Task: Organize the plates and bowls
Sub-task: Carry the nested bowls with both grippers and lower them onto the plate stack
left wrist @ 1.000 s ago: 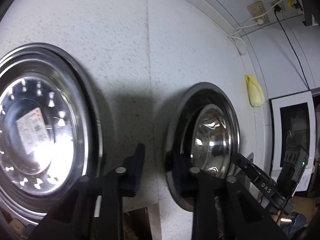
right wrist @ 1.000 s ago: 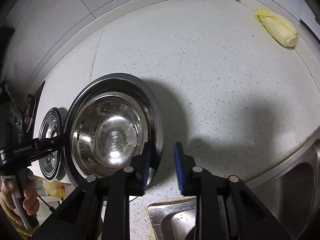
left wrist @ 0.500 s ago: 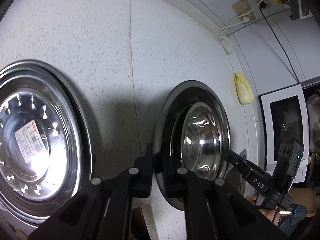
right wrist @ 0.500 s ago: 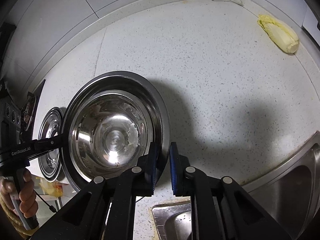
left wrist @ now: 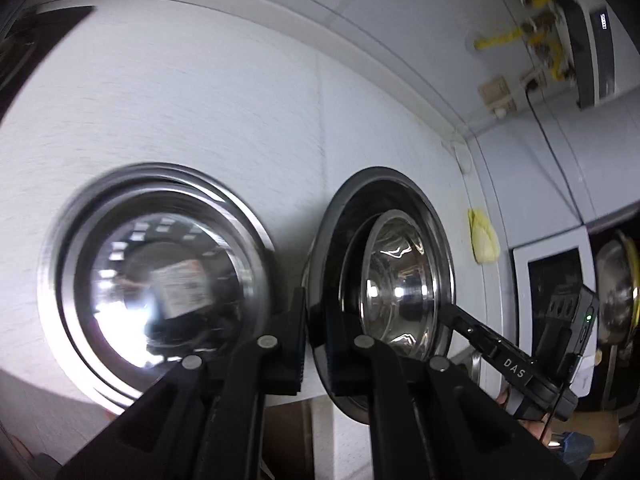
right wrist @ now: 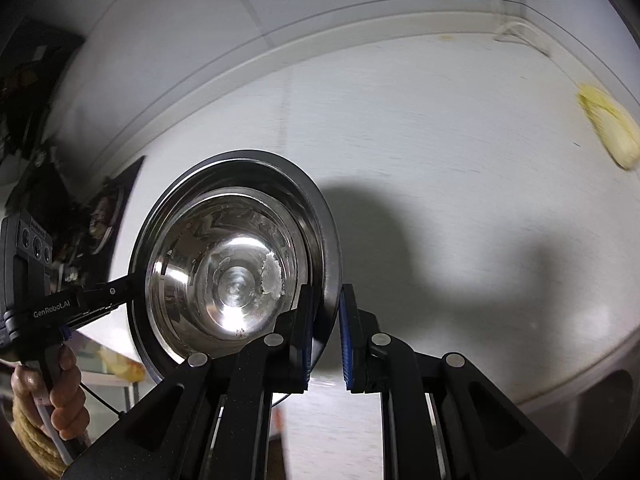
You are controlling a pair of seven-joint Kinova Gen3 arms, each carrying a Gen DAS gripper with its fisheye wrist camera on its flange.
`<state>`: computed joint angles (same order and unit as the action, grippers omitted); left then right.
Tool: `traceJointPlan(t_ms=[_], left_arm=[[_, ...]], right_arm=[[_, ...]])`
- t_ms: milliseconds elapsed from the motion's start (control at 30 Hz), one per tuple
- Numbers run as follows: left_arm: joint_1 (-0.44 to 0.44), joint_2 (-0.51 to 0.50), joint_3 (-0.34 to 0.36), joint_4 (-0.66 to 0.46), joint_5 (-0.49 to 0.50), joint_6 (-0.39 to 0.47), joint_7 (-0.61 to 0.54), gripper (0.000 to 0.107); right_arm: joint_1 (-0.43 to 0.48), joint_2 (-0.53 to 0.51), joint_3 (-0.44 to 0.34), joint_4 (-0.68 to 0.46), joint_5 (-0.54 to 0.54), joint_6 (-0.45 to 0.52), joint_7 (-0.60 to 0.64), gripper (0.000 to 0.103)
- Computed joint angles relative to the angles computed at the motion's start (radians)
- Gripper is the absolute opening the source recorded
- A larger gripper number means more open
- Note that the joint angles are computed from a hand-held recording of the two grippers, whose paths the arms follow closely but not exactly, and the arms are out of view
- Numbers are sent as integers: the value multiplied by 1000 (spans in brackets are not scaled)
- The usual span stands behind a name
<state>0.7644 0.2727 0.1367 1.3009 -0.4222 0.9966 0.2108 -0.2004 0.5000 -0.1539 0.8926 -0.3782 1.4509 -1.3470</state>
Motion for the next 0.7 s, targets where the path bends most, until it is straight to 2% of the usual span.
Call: traceJointPlan(t_ms=[100,300,400,567,700], left_arm=[[29,-85,1,85,-56,27,85,7],[11,-260,76,267,-120,50,211,7],[-15,-334,117,319,-116,67,206,7],[-58,-397,187,336,-117,113,184,7],[-109,-432,208,375,-88,63,180,7]], right_arm=[[-29,-21,-18,19,-14,-13,-3,11],[-137,-105,-25,115,14,-83,-67,11],[-191,-132,-24,136,44,-96,-129,11],[-280,-196,-20,167,135,-120,-243,11],[-303,-213,-21,146,176,-115,-270,11]])
